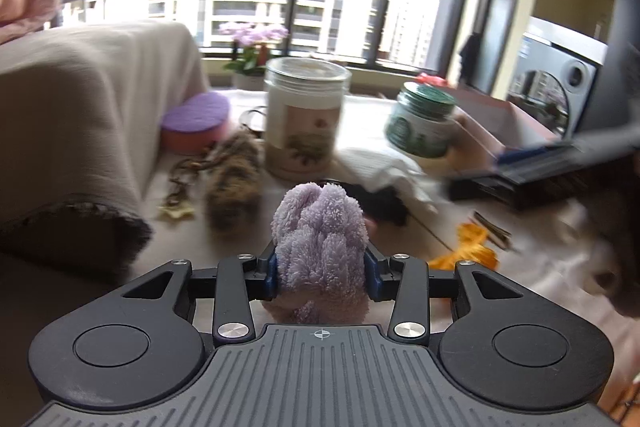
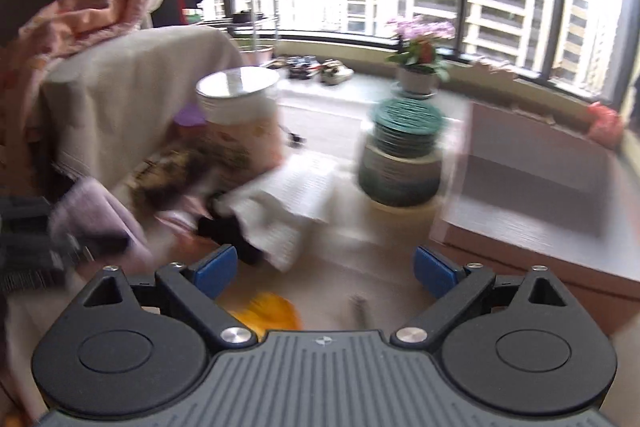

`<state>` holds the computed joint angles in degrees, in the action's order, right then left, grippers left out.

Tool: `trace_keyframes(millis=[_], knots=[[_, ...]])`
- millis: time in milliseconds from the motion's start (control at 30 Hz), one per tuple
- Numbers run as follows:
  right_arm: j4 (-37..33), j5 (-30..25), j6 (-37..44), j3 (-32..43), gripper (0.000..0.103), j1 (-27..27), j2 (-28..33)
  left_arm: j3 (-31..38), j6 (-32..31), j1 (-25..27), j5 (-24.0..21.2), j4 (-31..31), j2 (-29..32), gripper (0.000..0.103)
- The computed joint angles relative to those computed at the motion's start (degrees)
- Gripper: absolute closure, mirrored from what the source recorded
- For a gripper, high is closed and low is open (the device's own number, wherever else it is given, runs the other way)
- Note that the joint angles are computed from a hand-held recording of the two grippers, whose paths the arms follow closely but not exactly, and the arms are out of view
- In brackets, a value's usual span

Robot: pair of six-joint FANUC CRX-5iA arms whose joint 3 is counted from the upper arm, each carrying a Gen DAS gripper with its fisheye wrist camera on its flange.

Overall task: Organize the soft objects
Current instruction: 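Lift the lavender scrunchie with the left tool while the right tool grasps the white mesh cloth, then carry both items over the pink box and open both tools to drop them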

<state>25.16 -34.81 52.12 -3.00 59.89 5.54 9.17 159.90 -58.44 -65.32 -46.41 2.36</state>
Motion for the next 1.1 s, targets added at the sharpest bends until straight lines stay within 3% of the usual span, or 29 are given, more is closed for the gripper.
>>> trace_keyframes(millis=[67,233,300,333,367,433,633,867,933,1033,1100], knots=[[-5.1,-2.0,3.5,6.5,0.009,-0.2,4.3,-0.3,-1.2,0.6,1.4,1.1,0.1,0.06],[-8.0,-8.6,5.0,20.0,0.016,-0.8,14.5,-1.6,-3.0,2.3,5.1,3.1,-1.0,0.06],[-13.4,-13.5,9.2,26.7,0.047,-2.1,18.1,-1.6,-3.7,2.9,6.2,3.6,-1.0,0.06],[-16.1,-16.3,11.3,29.3,0.079,-2.7,19.2,-1.3,-4.2,3.1,6.4,3.6,-0.9,0.06],[-16.9,-17.5,11.7,30.6,0.087,-3.0,19.5,-1.0,-4.7,3.2,6.5,3.7,-0.8,0.06],[-17.8,-14.6,12.0,28.0,0.094,-3.6,16.9,-0.4,-6.0,3.5,6.9,4.0,-0.7,0.06],[-15.5,-8.4,12.7,14.2,0.096,-4.3,2.2,2.7,-12.2,4.0,10.7,7.8,0.9,0.06],[-6.0,-10.8,5.8,-1.5,0.095,-4.9,-15.3,9.6,-31.8,8.7,19.8,29.6,8.9,0.059],[-2.5,-10.2,2.8,-4.5,0.095,-5.5,-18.2,14.6,-38.0,10.4,20.2,35.1,13.3,0.059],[0.1,-7.5,1.7,-5.3,0.095,-8.5,-19.3,25.0,-42.6,12.2,20.1,37.9,20.6,0.058],[-1.3,-5.7,3.7,-2.7,0.095,-11.5,-17.2,31.0,-43.7,14.3,22.2,40.2,25.4,0.047]])
